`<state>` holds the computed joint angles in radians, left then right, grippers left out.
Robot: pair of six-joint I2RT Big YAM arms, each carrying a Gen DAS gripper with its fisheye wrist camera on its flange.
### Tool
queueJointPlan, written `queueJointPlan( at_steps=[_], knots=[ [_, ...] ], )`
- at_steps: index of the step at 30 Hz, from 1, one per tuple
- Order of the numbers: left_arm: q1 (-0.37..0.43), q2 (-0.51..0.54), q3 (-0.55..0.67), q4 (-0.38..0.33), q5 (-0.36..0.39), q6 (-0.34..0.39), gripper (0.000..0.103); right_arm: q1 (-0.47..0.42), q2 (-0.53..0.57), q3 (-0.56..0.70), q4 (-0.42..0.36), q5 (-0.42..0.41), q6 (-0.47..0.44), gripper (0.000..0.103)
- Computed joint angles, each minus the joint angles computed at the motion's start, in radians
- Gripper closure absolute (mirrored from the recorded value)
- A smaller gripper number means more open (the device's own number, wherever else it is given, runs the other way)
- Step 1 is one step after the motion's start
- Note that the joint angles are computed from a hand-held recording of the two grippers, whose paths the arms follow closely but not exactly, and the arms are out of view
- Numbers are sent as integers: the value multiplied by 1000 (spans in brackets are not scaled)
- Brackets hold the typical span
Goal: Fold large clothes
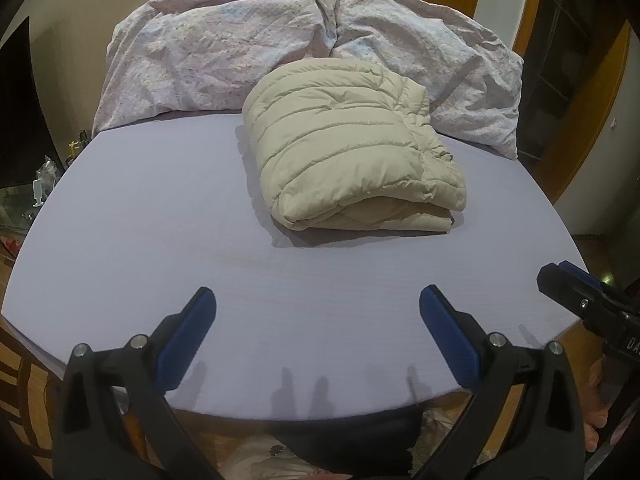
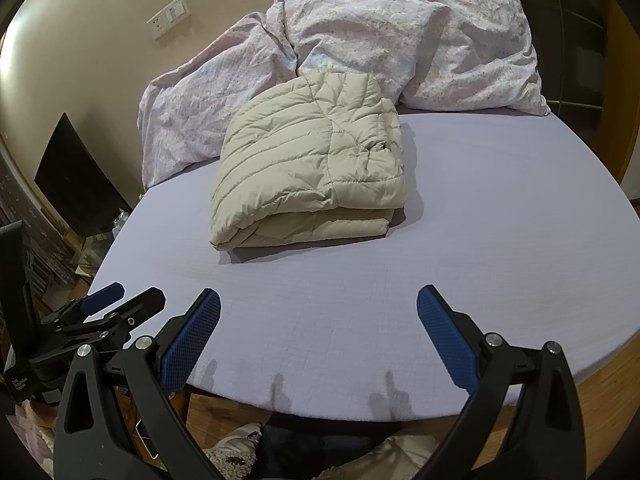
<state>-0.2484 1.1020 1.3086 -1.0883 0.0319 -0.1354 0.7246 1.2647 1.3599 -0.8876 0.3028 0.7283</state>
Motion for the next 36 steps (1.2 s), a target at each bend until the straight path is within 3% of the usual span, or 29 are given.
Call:
queueJointPlan(
  at_steps=[36],
  knots=[
    [-22, 11, 6, 4, 1, 2, 2, -8, 7, 6, 0, -1, 3, 3]
  ],
)
